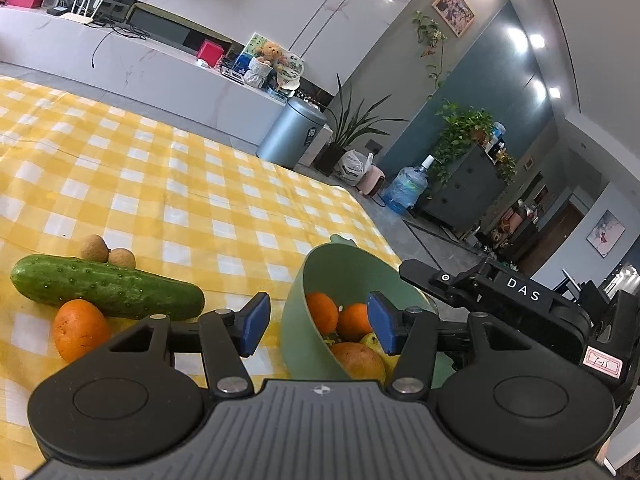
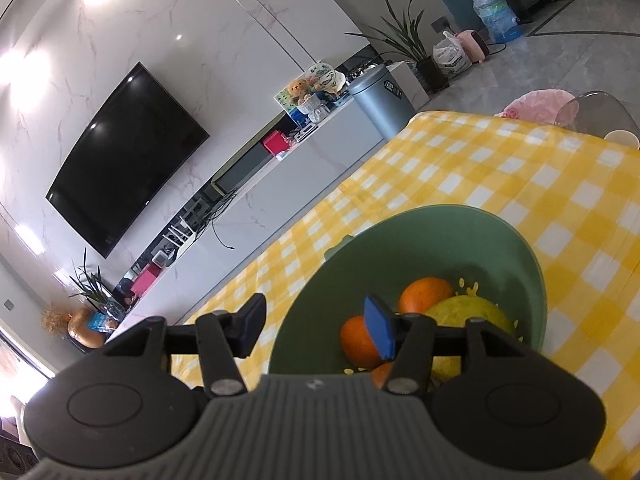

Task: Organize fruits
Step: 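Carry both oranges into the green colander and open both tools, then withdraw both tools from the colander toward the remaining fruit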

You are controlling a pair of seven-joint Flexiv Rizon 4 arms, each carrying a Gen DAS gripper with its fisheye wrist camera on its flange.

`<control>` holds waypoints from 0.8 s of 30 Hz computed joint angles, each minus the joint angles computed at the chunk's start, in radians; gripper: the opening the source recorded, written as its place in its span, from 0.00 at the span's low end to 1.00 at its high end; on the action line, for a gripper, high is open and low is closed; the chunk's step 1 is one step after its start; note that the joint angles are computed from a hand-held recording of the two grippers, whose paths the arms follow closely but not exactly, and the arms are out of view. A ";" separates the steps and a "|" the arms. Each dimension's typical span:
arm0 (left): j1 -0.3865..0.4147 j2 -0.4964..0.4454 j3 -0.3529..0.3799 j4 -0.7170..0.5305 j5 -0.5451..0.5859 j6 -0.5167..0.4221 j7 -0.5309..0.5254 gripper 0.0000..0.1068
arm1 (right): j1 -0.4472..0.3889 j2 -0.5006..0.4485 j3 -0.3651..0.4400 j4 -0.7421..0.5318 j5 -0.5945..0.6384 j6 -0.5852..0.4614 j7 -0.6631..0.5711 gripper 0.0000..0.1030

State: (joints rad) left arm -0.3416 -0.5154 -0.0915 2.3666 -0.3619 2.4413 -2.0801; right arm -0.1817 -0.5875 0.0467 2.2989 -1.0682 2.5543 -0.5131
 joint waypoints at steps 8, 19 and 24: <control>-0.048 0.035 0.014 0.013 -0.062 -0.050 0.072 0.71 | -0.005 0.000 -0.003 0.002 -0.002 0.002 0.007 0.53; -0.269 0.128 0.034 0.065 -0.496 -0.131 0.351 0.76 | -0.074 -0.009 -0.080 -0.054 -0.390 0.127 0.173 0.71; -0.291 0.180 0.002 0.115 -0.603 -0.133 0.380 0.83 | -0.018 0.097 -0.123 0.009 -0.436 0.032 0.112 0.79</control>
State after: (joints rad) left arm -0.6322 -0.3354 -0.0895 2.4816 -0.9644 2.3085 -1.6999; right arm -0.2002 -0.4901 -0.0764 2.3082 -1.5044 2.5859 -0.4011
